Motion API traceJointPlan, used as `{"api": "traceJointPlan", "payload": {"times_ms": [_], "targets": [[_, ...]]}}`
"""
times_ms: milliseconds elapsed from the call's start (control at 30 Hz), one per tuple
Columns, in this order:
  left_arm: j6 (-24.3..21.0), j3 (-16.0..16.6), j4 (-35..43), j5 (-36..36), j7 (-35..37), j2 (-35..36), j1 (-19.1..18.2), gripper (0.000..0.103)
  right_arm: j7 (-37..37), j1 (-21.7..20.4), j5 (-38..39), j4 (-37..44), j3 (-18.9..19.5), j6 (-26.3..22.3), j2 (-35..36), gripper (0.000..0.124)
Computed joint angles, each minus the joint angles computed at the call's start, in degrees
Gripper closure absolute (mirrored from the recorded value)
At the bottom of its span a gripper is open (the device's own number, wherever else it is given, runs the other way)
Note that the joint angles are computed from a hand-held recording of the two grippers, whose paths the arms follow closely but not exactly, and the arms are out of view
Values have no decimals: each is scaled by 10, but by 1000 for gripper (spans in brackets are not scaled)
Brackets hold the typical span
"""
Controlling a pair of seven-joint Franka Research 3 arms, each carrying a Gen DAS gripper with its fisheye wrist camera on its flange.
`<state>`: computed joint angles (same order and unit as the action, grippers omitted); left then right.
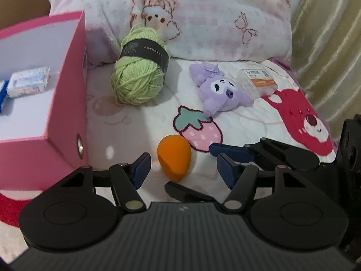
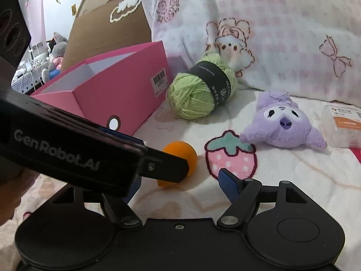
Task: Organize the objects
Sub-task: 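Lower the left gripper onto the orange sponge and close on it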
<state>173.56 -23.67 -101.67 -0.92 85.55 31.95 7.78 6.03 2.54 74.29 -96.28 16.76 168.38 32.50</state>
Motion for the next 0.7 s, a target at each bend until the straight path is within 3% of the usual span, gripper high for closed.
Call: {"api": "traceJointPlan", "payload": {"times_ms": [167, 233, 300, 367, 467, 600, 700], "targets": [[-3, 18, 19, 6, -17, 19, -15, 47, 51, 8, -50, 12, -11, -21, 10, 45], [-5, 48, 25, 17, -41, 21, -40, 48, 65, 9, -64, 14, -10, -23, 12, 45], [0, 58, 28, 26, -53, 24, -48, 54, 76, 10, -77, 15, -10, -21, 15, 46], [-2, 53, 33, 29, -58, 30, -43, 60, 93, 11, -90, 15, -10, -18, 17, 50], [-7, 11, 37, 14, -46, 41, -9, 68, 113, 15, -113, 12, -9, 5, 20, 63], [-3, 17, 32, 13, -56, 38, -15, 70, 156, 18, -155, 3, -12, 10, 14, 84], [-10, 16, 30, 14, -55, 34, -14, 70, 167, 5, -161, -5, 2, 12, 10, 85]]}}
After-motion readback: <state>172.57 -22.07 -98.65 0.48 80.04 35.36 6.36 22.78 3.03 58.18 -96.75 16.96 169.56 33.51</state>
